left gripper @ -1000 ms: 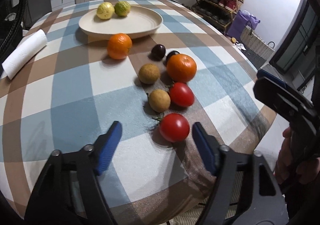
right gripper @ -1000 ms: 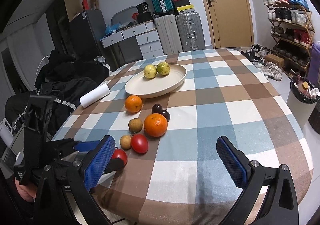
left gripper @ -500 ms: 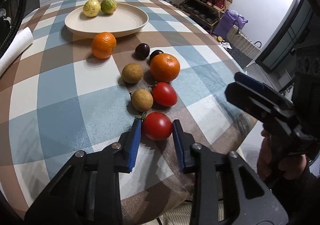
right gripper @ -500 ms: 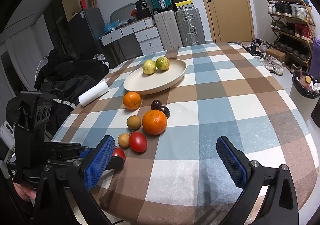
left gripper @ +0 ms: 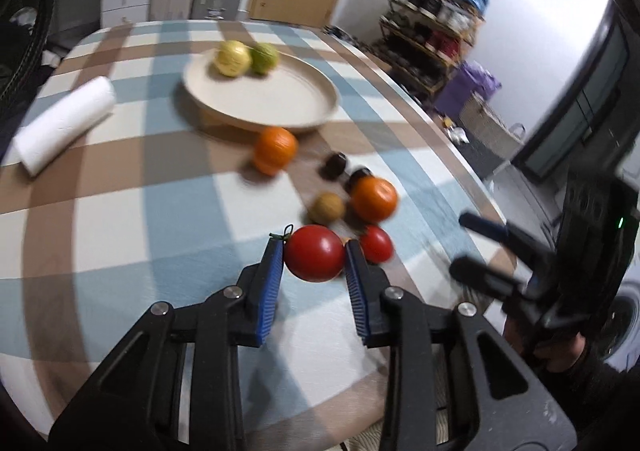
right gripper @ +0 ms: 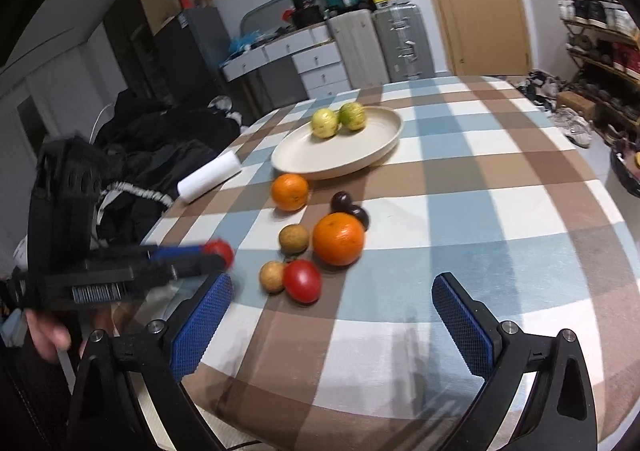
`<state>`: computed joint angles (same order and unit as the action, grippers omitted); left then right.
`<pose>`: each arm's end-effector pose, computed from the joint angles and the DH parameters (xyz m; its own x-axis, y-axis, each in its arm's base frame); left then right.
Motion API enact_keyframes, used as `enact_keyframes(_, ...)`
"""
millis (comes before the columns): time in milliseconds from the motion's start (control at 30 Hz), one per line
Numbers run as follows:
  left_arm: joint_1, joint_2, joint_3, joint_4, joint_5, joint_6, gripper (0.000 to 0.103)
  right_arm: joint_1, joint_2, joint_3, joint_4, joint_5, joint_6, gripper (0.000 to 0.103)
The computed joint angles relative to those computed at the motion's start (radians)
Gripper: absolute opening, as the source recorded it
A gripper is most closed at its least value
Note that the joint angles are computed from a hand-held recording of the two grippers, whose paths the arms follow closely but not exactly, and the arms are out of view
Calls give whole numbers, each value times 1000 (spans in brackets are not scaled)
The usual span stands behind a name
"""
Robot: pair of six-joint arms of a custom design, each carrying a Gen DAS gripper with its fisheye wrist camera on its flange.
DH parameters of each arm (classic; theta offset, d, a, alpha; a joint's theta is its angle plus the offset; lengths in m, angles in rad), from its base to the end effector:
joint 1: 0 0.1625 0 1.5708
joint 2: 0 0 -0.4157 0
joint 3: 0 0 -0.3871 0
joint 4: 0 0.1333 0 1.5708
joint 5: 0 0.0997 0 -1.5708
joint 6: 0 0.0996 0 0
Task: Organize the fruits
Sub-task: 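Grasp a red tomato with the left tool while the right tool grasps another tomato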
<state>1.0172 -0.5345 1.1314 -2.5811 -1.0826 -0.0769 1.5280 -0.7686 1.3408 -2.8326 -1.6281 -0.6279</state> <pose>-0.2698 -0.7790 0.1162 -0.8848 0.2433 -0.3974 0.4147 0.8000 -0.4335 0.0948 -0.7692 0.2286 -0.8253 -0.3888 0.4095 -0.5583 0.6703 -0.4889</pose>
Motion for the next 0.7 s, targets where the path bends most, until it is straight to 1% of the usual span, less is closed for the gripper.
enact_keyframes(67, 5, -15, 6, -8, 10, -13, 28, 3, 14, -19, 33, -3, -5, 102)
enact_keyframes(133, 9, -28, 13, -15, 12, -16, 28, 6, 27, -34, 62, -7, -10, 99)
enact_keyframes(233, 12, -40, 20, -29, 15, -12, 28, 13, 59, -77, 122, -34, -20, 87)
enact_keyframes(267, 13, -43, 20, -30, 13, -12, 28, 15, 71, -97, 147, -43, -20, 82)
enact_keyframes(333, 13, -42, 18, -33, 11, -15, 28, 18, 94, -130, 178, -57, -5, 77)
enact_keyframes(400, 15, -43, 15, -28, 6, -18, 28, 16, 107, -152, 203, -53, 8, 73)
enact_keyframes(433, 16, -43, 12, -25, 7, -19, 28, 16, 112, -157, 202, -56, 11, 71)
enact_keyframes(467, 15, -42, 12, -23, 10, -19, 28, 17, 117, -163, 205, -56, 9, 67)
enact_keyframes(533, 14, -38, 7, -17, 19, -13, 28, 19, 121, -165, 201, -61, 1, 65)
enact_keyframes(667, 17, -27, -13, -6, 15, -16, 28, 19, 125, -170, 198, -64, 5, 50)
enact_keyframes(700, 17, -24, -18, -4, 15, -16, 28, 20, 127, -174, 200, -65, 5, 48)
